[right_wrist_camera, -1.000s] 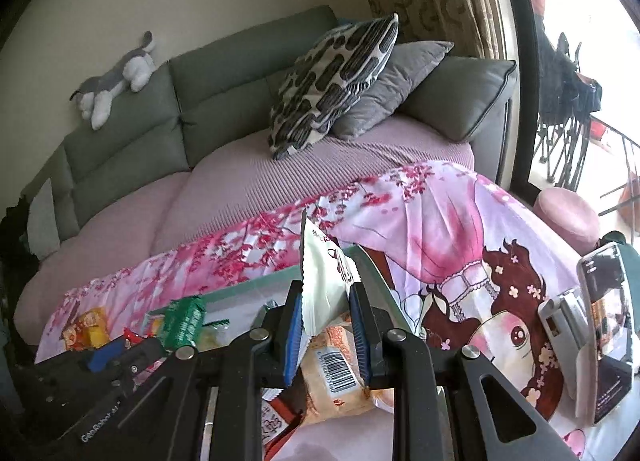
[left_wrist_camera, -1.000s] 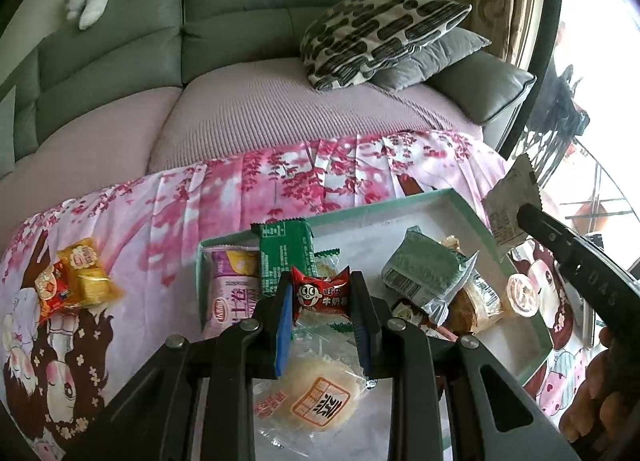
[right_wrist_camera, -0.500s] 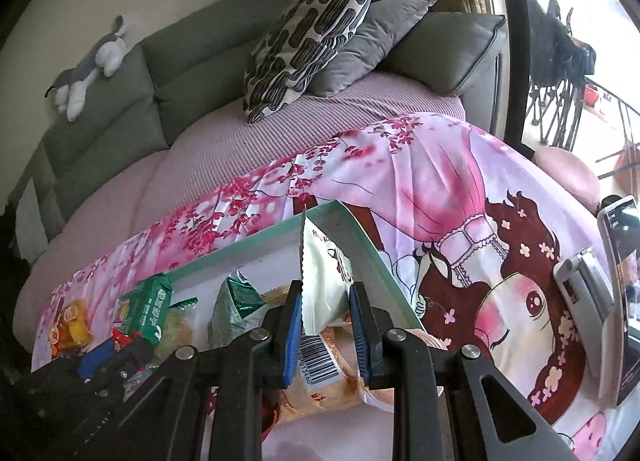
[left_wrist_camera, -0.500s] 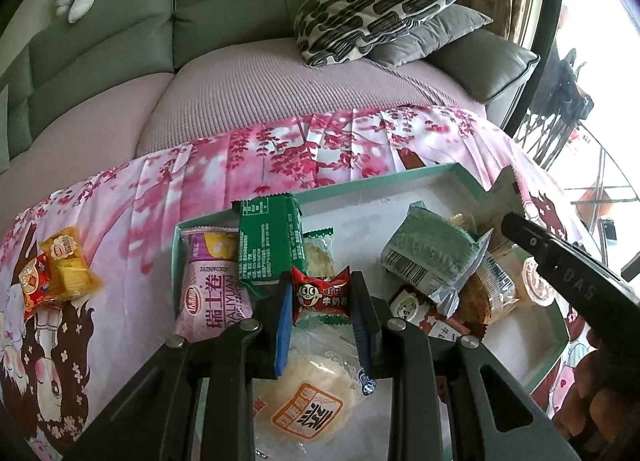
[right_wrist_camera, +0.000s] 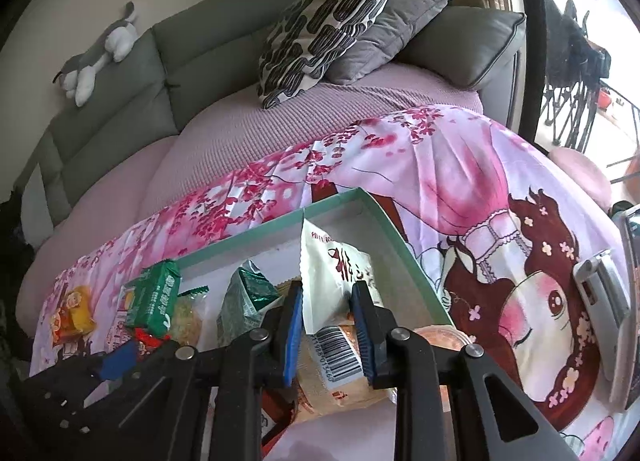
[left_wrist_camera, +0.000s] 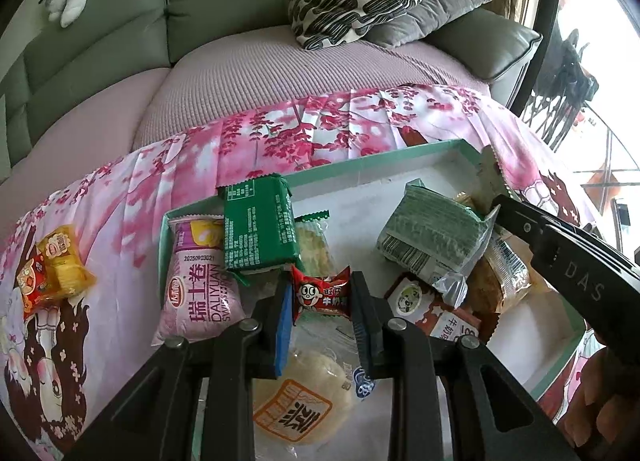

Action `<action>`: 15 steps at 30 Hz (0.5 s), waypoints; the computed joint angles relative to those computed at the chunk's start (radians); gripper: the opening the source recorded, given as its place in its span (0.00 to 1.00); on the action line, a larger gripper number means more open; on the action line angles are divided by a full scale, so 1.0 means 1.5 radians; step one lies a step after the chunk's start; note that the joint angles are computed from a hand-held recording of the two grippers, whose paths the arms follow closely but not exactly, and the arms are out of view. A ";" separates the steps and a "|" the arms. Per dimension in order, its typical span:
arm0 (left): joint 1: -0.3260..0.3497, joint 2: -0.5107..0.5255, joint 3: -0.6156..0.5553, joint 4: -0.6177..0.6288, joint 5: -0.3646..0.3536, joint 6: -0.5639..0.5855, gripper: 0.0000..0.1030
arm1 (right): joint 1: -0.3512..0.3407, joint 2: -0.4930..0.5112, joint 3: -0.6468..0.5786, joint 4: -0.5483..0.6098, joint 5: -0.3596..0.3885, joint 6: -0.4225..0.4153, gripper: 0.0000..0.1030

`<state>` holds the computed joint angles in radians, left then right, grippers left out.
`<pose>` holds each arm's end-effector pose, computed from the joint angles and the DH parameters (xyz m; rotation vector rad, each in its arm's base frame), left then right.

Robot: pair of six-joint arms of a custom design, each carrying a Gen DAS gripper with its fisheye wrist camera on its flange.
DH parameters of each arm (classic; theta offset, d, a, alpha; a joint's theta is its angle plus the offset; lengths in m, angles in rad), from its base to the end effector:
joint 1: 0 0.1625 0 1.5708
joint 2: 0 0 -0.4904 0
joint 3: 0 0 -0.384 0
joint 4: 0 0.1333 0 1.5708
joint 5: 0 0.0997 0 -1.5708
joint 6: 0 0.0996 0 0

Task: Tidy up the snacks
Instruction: 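Open the left gripper over the tray while the right gripper releases the white biscuit pack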

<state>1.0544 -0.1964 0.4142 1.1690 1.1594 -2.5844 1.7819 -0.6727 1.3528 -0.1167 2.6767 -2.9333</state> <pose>-0.2319 -0.7591 0.0672 1.3446 2.3619 -0.2391 0.1830 -0.6426 0.1184 -0.6494 -1.9182 1.2798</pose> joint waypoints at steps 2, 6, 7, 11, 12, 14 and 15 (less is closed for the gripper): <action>0.000 0.000 0.000 0.000 -0.003 -0.003 0.28 | 0.000 0.000 -0.001 0.001 0.000 -0.001 0.27; -0.003 0.001 -0.002 0.004 -0.011 -0.015 0.44 | 0.000 0.001 -0.004 0.013 0.000 0.005 0.27; -0.003 0.001 -0.003 0.005 -0.011 -0.017 0.46 | 0.001 0.003 -0.009 0.024 0.003 0.011 0.28; -0.005 -0.007 0.002 0.005 -0.005 -0.018 0.52 | 0.001 0.006 -0.016 0.055 0.008 0.041 0.48; -0.005 -0.009 0.002 0.005 -0.005 -0.018 0.53 | 0.001 0.003 -0.011 0.053 0.008 0.048 0.50; -0.006 -0.011 -0.001 0.009 -0.004 -0.023 0.54 | 0.001 -0.004 -0.002 0.049 0.008 0.059 0.50; -0.007 -0.010 -0.004 0.012 -0.004 -0.026 0.55 | 0.002 -0.005 -0.001 0.049 0.008 0.060 0.50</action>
